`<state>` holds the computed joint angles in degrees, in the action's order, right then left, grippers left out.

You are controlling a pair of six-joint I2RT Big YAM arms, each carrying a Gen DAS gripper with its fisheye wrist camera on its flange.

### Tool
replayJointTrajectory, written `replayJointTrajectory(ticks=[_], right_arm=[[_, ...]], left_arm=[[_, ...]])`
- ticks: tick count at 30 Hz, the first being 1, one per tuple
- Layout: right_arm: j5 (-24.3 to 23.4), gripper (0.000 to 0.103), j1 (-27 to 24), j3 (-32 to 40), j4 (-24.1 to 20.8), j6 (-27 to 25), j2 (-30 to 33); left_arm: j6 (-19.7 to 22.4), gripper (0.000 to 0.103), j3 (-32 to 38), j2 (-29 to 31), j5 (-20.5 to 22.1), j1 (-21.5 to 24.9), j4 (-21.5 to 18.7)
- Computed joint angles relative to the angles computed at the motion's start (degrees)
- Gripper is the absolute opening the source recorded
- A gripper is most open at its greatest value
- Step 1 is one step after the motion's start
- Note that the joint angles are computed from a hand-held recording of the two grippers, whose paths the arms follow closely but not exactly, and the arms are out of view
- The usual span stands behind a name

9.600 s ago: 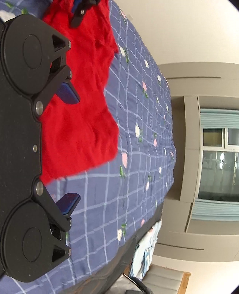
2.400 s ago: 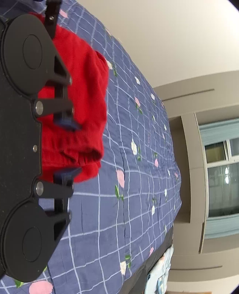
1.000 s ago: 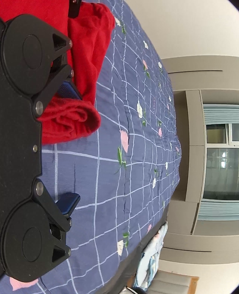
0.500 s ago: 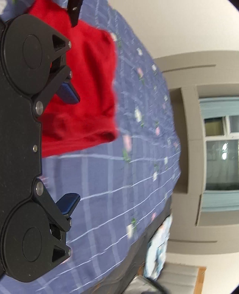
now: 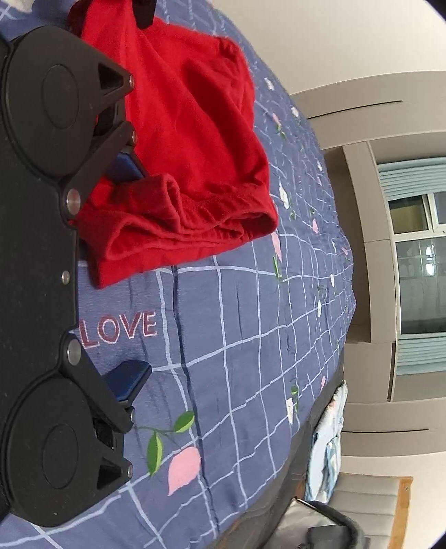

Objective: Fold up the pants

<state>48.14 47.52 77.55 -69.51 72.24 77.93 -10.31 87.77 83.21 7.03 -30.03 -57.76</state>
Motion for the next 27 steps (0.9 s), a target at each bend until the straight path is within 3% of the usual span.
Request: replayJointTrajectory(ticks=[3,11,15,18,21,25,27], right_arm=[[1.22,0.103,0.95,-0.52,0.27,1.41,-0.44],[2.67,0.103,2.42,0.59,-3.19,4.87,0.54],[3.08,0.103,2.62,-0.27,-1.97,4.83,-0.35],[5.66,0.103,3.47,-1.41,1.49,3.55,-2.51],[7.57,0.103,2.21,-1.51,7.70,-4.00,-4.09],[1.69,0.103,-4.45,-1.37,17.15,-18.09,-4.81],[-1.11,0.103,-7.61,-0.42,17.72,-21.97,-3.75]], left_arm=[[1.76,0.102,-1.57,-0.76,-1.58,-0.59,-0.03],[0.69,0.103,-2.80,-1.01,-2.26,-0.89,0.36],[-1.59,0.102,-0.10,-0.22,-0.14,0.17,-2.52],[-1.71,0.102,1.75,0.31,0.99,1.22,-1.47],[-0.76,0.102,4.38,2.06,0.86,1.29,-0.68],[-1.07,0.102,8.36,5.79,0.22,0.67,-1.37],[-1.04,0.102,9.84,7.62,-0.62,0.23,-1.95]])
